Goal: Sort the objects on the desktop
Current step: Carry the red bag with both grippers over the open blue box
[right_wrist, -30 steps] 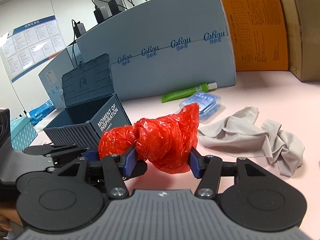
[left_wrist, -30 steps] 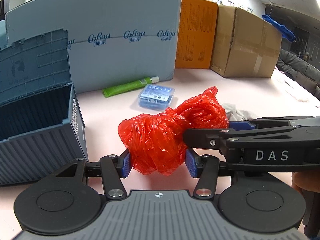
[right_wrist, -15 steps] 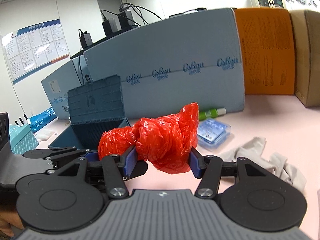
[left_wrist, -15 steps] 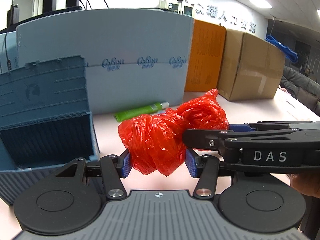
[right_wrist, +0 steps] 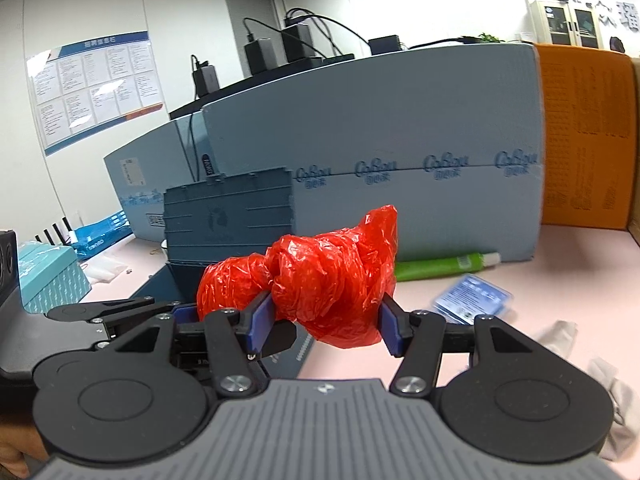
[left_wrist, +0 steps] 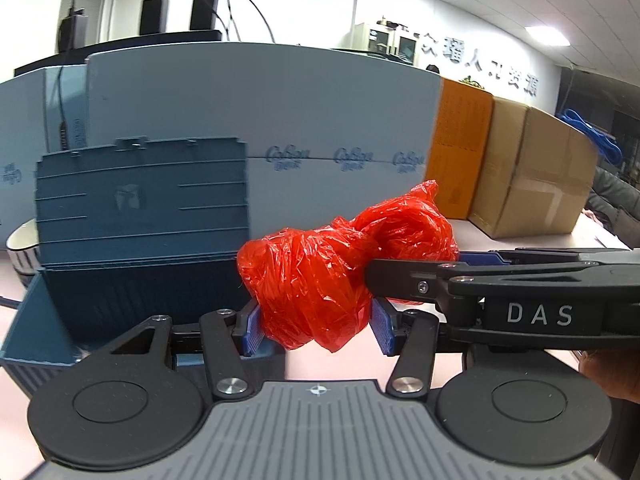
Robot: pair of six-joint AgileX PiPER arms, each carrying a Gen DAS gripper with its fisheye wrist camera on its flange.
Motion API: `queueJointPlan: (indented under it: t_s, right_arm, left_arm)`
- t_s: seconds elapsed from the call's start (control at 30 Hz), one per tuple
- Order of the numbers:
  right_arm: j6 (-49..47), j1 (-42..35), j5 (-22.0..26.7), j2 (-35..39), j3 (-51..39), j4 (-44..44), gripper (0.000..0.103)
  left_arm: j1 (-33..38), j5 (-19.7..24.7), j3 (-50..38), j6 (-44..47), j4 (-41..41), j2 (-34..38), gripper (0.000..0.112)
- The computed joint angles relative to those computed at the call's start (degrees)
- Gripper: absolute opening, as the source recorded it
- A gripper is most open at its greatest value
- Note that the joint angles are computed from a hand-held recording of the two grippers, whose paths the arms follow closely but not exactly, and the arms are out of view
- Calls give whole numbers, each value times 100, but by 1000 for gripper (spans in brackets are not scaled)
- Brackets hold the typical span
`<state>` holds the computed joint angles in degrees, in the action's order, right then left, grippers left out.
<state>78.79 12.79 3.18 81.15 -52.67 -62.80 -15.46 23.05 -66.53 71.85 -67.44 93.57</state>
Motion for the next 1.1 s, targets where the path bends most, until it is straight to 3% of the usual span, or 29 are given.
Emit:
queueJointPlan:
  t_s: [0.37,0.53,1.1]
  right_arm:
    - [1702,321,-3,625,-632,-1652,59]
    - [2076,477,65,887,-894,-1952,59]
    - [178,943,230,1759,-1892,55,59]
  left_arm:
    - [548,222,-221,185,-32,133,48]
    - [804,380,-310,309,-31,206,48]
    - [1522,717,-737,365,224,573,48]
